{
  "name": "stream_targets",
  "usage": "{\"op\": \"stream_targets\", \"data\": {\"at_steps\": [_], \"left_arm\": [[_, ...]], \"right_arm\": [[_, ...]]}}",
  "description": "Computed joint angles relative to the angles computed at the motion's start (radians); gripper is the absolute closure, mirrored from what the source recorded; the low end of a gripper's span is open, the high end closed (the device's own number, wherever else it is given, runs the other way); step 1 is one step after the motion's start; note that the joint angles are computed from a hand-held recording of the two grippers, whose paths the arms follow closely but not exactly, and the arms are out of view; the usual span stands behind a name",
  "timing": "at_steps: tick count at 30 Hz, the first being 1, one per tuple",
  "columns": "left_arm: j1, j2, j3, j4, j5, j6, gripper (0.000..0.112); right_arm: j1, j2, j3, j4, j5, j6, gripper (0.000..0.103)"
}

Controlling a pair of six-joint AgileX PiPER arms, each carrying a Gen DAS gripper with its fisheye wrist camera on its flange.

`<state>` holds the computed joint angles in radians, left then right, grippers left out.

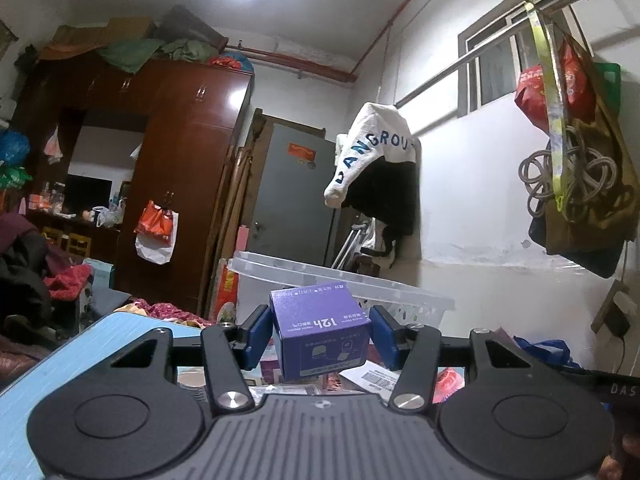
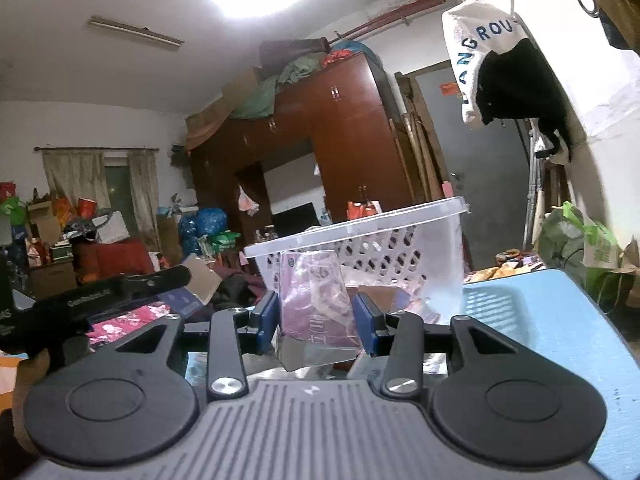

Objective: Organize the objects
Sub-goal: 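Carry both held items over the white basket and release them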

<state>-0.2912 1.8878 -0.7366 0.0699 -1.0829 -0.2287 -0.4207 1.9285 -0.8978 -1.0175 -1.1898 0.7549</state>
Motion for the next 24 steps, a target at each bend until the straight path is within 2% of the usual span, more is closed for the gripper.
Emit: {"op": "stream_targets", "data": {"at_steps": [11,12,17,20,22,24], "left_arm": [[0.022,0.01,-0.002,0.05,-0.007,-0.043,0.055],[0.029,0.003,-0.011,0.068,0.013,-0.058,0.055],[0.051,-0.062,-0.119,0.155,0.183,-0.055,0.056],[0.072,-0.086,-0.26,0.269,0.336,-0.168,0.056],[0.062,-0.067,-0.406,0.333,0.482,-0.242,0.056],[0.045,-0.009,-0.594,0.433,0.653,-0.354,0.056]], "right_arm": [[-0.007,-0.014,0.015,0.032,0.001,-0.016,0.058],[-0.007,-0.019,0.009,0.028,0.008,-0.012,0.058],[-0.002,-0.064,-0.085,-0.057,0.11,0.051,0.058],[0.014,-0.059,-0.227,-0.132,0.193,0.194,0.058],[0.035,-0.025,-0.376,-0.205,0.235,0.365,0.058],[0.091,-0.005,-0.509,-0.258,0.377,0.455,0.058]]}}
